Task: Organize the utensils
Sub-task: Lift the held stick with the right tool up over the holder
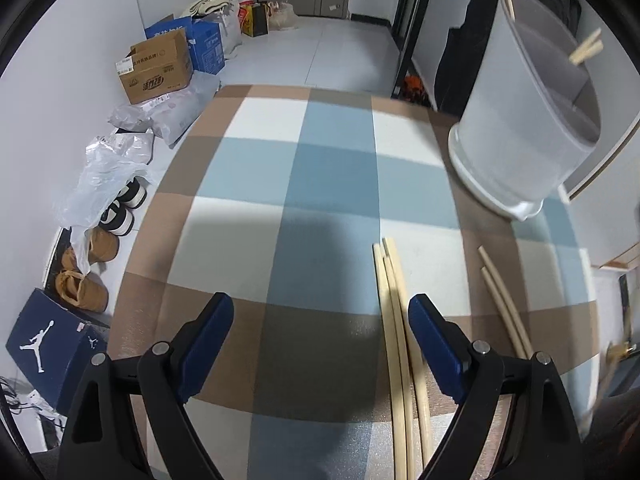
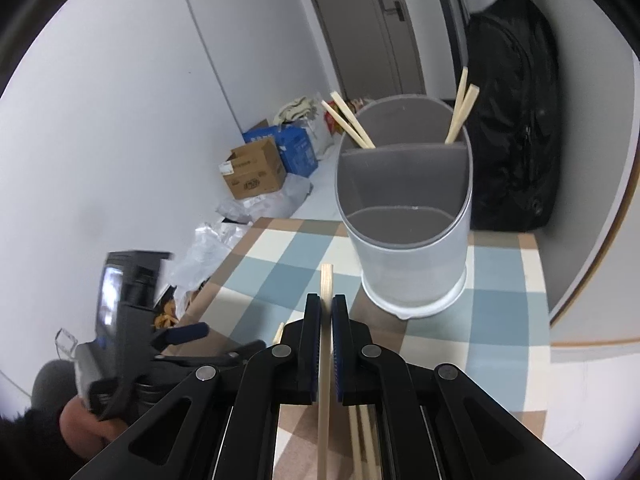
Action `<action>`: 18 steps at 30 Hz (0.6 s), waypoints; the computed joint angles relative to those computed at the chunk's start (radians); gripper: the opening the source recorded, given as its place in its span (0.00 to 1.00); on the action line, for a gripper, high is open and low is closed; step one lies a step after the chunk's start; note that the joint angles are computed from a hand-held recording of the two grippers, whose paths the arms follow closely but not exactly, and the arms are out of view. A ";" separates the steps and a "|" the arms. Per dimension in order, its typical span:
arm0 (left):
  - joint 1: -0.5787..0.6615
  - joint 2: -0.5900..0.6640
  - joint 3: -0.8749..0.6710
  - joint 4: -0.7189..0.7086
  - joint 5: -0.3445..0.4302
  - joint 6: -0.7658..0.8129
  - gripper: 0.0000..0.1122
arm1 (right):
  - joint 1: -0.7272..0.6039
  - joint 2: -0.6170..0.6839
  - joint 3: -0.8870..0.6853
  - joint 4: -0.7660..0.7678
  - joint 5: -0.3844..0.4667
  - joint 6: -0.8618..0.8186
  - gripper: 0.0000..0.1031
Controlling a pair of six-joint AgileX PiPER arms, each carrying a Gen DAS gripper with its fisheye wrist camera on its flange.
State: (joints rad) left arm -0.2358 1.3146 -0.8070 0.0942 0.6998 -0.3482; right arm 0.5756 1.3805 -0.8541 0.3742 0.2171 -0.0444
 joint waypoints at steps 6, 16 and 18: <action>-0.020 0.008 0.005 0.057 0.018 -0.072 0.77 | -0.047 -0.050 0.026 0.249 0.005 -0.263 0.04; -0.032 0.010 0.020 0.109 -0.002 -0.130 0.76 | -0.094 -0.079 0.047 0.414 0.028 -0.416 0.05; -0.035 0.011 0.020 0.117 -0.001 -0.137 0.76 | -0.099 -0.088 0.055 0.427 0.030 -0.429 0.05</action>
State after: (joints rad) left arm -0.2705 1.3257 -0.7871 0.2110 0.6988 -0.4854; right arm 0.4770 1.2922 -0.7990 0.8013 0.2472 -0.4737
